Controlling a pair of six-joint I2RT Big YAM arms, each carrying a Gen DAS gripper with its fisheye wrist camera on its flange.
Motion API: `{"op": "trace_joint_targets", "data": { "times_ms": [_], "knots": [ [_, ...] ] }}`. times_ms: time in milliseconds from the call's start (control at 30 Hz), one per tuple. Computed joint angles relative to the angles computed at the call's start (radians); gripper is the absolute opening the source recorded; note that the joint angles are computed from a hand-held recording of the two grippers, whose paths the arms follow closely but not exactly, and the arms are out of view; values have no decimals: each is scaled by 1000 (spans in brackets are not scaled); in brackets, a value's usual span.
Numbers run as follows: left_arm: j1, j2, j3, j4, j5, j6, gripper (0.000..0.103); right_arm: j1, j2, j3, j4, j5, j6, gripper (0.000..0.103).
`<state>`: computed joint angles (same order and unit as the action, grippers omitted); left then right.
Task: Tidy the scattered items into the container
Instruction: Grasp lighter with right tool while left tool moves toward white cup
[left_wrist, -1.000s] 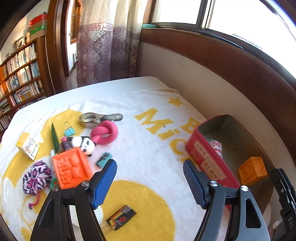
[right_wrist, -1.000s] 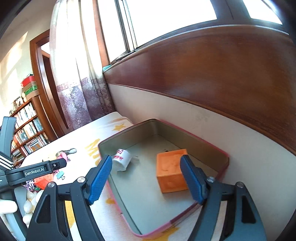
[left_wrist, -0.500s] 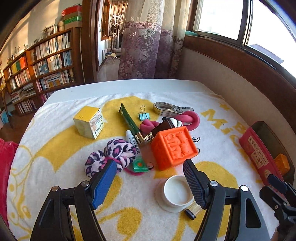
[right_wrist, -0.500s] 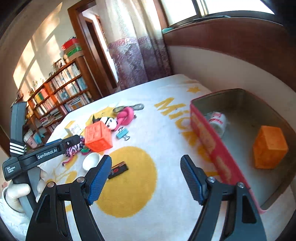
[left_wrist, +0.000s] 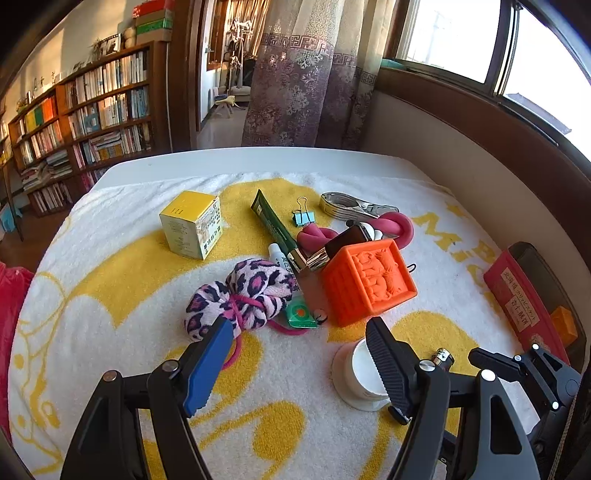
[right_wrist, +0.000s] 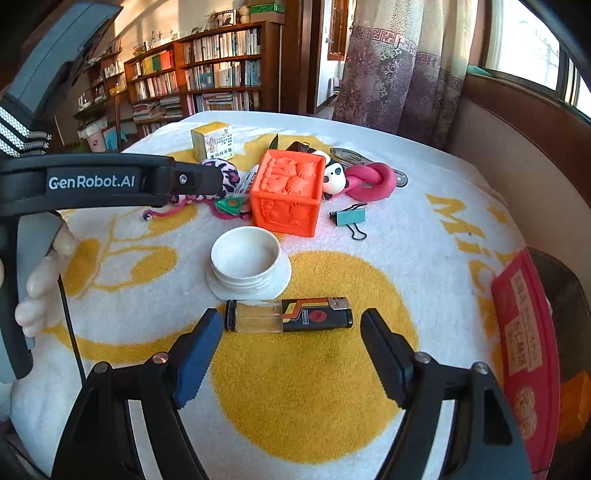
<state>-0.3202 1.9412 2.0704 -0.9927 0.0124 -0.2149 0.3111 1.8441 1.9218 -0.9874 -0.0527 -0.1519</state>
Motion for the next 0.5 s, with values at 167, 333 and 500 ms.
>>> {"op": "trace_joint_targets", "data": {
  "times_ms": [167, 333, 500],
  "knots": [
    [0, 10, 8, -12, 1, 2, 76, -26, 47, 70, -67, -101, -18, 80],
    [1, 14, 11, -16, 3, 1, 76, -40, 59, 78, -66, -180, -27, 84],
    [-2, 23, 18, -28, 2, 8, 76, -34, 79, 96, -81, -139, -30, 85]
  ]
}}
